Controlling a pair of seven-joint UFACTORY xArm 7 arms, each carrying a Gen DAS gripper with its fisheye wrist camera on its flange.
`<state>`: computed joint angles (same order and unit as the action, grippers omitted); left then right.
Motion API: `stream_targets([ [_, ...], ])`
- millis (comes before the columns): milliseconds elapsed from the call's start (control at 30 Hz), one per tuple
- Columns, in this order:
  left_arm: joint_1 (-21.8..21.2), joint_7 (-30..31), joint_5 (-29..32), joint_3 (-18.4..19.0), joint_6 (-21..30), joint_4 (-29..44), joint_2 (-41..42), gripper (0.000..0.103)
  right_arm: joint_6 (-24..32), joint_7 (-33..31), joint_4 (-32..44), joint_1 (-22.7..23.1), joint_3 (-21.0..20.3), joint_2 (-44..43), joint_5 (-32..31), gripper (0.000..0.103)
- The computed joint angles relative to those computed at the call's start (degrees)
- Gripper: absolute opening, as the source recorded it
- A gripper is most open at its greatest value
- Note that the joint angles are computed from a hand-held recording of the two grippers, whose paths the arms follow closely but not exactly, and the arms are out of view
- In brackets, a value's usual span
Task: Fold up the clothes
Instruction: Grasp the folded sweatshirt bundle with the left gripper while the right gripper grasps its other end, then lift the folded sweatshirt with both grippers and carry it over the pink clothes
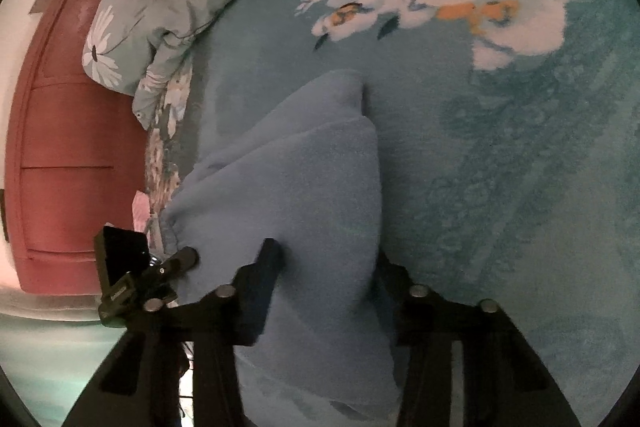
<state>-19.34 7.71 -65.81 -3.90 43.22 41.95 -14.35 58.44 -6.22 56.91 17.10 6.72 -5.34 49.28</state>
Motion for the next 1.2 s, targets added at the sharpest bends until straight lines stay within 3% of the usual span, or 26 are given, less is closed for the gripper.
stream_targets([
  [100, -0.1, -1.2, -0.9, -0.3, -1.2, -0.9, -0.6, 0.04, 0.0, 1.2, -0.5, -0.2, -0.2, -0.4, 0.2, 0.027],
  [233, -0.6, -5.8, 3.8, -1.6, -2.9, -0.4, -1.5, 0.035, 0.2, 3.0, 0.3, -0.1, -0.1, -0.9, -1.2, 0.019],
  [400, -1.9, -10.8, 8.6, -1.7, -2.9, -0.1, -3.9, 0.034, 1.2, 3.6, 2.4, 0.0, -0.4, -2.0, -2.3, 0.017],
  [733, -6.8, -21.2, 15.5, -3.7, -4.1, 3.1, -9.7, 0.034, 8.3, 1.2, 3.6, -2.0, -4.2, -10.2, -4.8, 0.017],
  [933, -10.7, -27.9, 21.3, -7.0, -4.8, 10.9, -6.9, 0.034, 14.5, -0.9, 2.8, -4.9, -9.1, -17.6, -6.5, 0.017],
  [1200, -15.8, -35.5, 29.5, -12.9, -4.5, 28.4, 6.3, 0.034, 24.6, -4.8, 4.1, -12.4, -17.9, -24.3, -11.9, 0.017],
])
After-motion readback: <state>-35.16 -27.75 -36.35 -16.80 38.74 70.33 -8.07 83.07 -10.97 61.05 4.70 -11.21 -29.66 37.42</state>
